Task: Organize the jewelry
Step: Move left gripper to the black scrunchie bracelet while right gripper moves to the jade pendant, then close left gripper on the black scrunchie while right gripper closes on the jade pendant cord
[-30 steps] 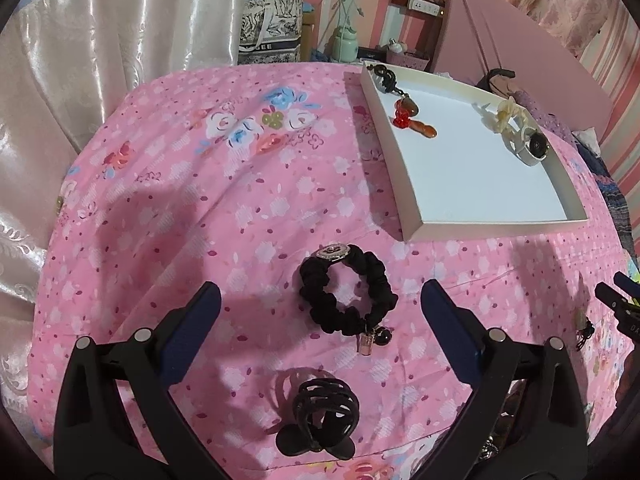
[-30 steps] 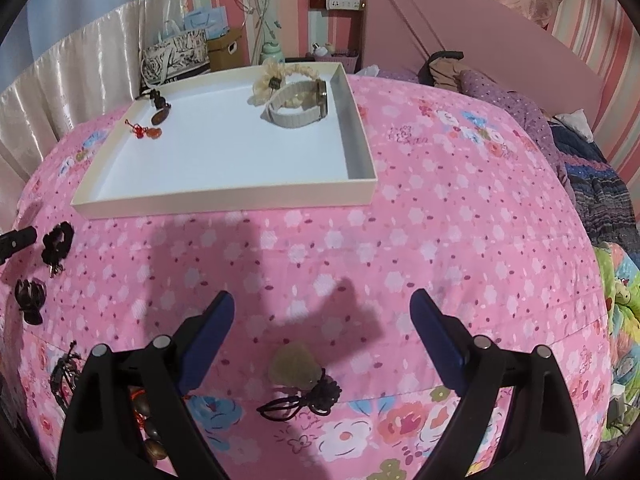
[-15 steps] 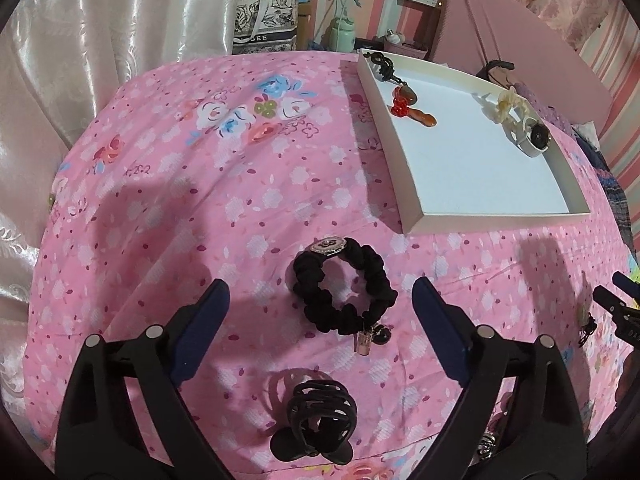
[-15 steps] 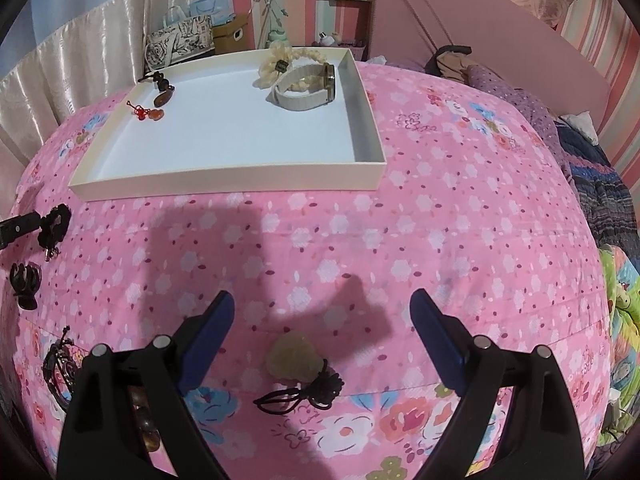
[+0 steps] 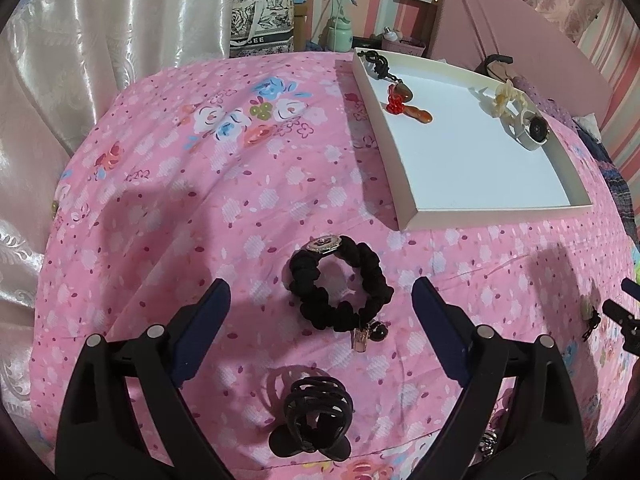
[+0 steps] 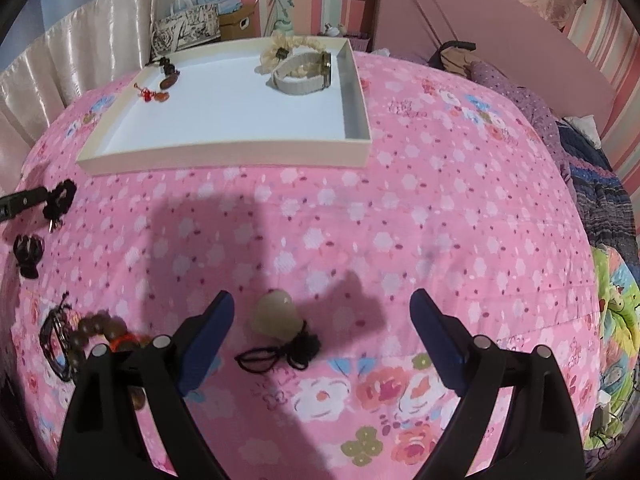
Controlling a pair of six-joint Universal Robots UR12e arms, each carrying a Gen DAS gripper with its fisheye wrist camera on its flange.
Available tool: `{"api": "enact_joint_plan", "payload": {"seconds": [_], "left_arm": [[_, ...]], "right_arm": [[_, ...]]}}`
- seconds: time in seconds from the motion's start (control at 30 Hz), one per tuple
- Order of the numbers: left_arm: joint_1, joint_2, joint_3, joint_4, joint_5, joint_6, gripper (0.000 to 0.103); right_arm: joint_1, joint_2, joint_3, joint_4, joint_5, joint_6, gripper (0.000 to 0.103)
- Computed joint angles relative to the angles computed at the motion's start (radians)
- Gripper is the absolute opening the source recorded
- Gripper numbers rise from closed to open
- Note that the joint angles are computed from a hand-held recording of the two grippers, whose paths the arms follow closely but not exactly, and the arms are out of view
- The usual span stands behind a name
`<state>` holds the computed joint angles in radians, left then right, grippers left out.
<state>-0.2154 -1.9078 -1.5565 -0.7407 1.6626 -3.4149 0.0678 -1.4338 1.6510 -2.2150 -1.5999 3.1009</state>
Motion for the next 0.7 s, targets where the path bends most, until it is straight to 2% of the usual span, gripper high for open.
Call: {"api": "enact_joint_plan", "payload": {"seconds": [0.1, 0.23, 0.3, 0.37, 0.43, 0.5, 0.57, 0.6, 0.67, 0.7], "left_arm": [[0.004, -0.003, 0.007, -0.013, -0.019, 0.001, 0.080], [0.006, -0.014, 0.025, -0.043, -0.035, 0.001, 0.073], [0.005, -0.023, 0.035, -0.056, -0.033, 0.007, 0.072], [0.006, -0.029, 0.044, -0.071, -0.037, 0.006, 0.070], [0.009, -0.037, 0.054, -0.092, -0.048, 0.008, 0.061], [0.010, -0.044, 0.061, -0.110, -0.053, 0.009, 0.056], [0.011, -0.044, 0.059, -0.113, -0.061, 0.008, 0.056], [0.011, -0.044, 0.058, -0.113, -0.065, 0.008, 0.055], [0.013, -0.043, 0.056, -0.112, -0.070, 0.010, 0.049], [0.014, -0.043, 0.056, -0.112, -0.075, 0.010, 0.041]], "right_arm": [[-0.001, -0.005, 0.002, 0.025, -0.006, -0.023, 0.088], [-0.006, -0.005, -0.010, 0.091, 0.022, -0.042, 0.069], [-0.005, -0.001, -0.014, 0.110, 0.023, -0.049, 0.068], [-0.004, 0.005, -0.018, 0.132, 0.024, -0.050, 0.057], [-0.007, 0.010, -0.022, 0.153, 0.041, -0.055, 0.051], [-0.007, 0.015, -0.022, 0.157, 0.043, -0.054, 0.048], [-0.011, 0.018, -0.025, 0.164, 0.063, -0.053, 0.038], [-0.013, 0.019, -0.024, 0.164, 0.075, -0.054, 0.036], [-0.012, 0.019, -0.024, 0.163, 0.082, -0.066, 0.028], [-0.011, 0.019, -0.024, 0.162, 0.080, -0.070, 0.028]]}}
